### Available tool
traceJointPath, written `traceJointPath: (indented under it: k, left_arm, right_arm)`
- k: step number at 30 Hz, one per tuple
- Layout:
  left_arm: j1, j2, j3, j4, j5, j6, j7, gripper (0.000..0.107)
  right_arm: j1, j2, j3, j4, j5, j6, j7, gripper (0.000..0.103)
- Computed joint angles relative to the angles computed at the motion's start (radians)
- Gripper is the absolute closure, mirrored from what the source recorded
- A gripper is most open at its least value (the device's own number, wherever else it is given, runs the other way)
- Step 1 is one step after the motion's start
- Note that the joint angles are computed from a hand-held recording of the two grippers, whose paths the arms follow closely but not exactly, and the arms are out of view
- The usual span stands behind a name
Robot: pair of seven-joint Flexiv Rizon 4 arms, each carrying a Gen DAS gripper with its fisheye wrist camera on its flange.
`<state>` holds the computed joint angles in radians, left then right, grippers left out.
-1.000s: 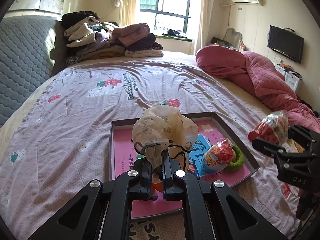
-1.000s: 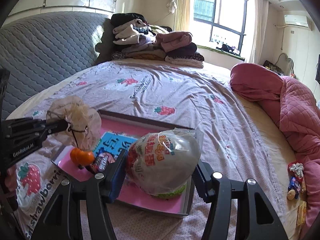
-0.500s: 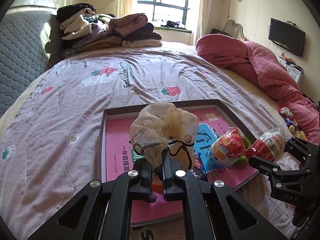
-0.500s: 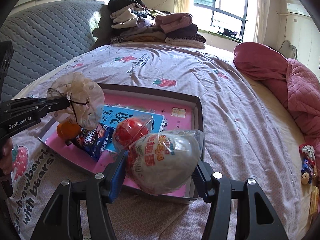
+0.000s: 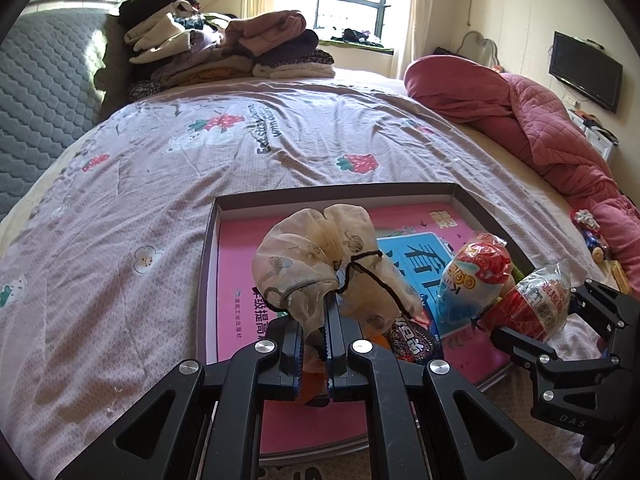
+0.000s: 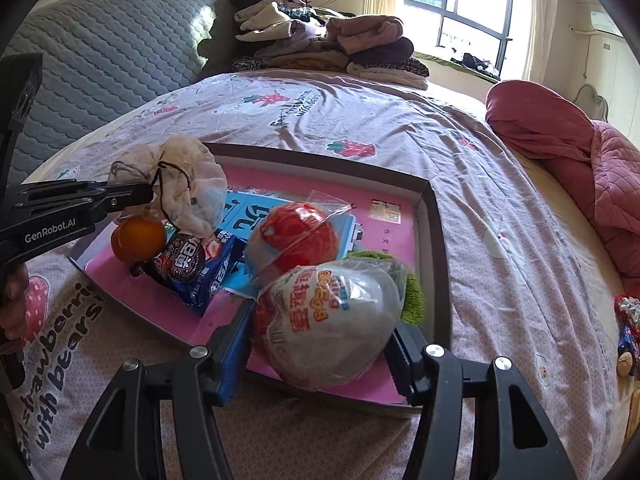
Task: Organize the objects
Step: 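Lower the mesh bag into the tray with left gripper while right gripper lowers the egg package there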
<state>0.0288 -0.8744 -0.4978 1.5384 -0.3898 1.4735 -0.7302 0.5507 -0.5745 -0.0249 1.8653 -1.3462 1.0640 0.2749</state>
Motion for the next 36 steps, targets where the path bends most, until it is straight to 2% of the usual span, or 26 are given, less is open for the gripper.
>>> traceJointPath:
  k: [13, 24, 36]
  left_arm:
    - [-0.048, -0.009, 0.078, -0.038, -0.002, -0.048, -0.038, 0.096]
    - [-0.07, -0.012, 0.113, -0.051, -0.004, -0.055, -0.059, 0.095]
    - [-0.084, -0.01, 0.139, -0.057, 0.018, -0.054, -0.078, 0.094]
  right_arm:
    - [0.017, -0.021, -0.008, -0.019, 0.039, -0.018, -0.026, 0.043]
    - [0.037, -0.028, -0.006, -0.036, 0.11, -0.083, -0.084, 0.043]
    - [0.046, -0.025, -0.008, -0.037, 0.133, -0.112, -0.093, 0.043]
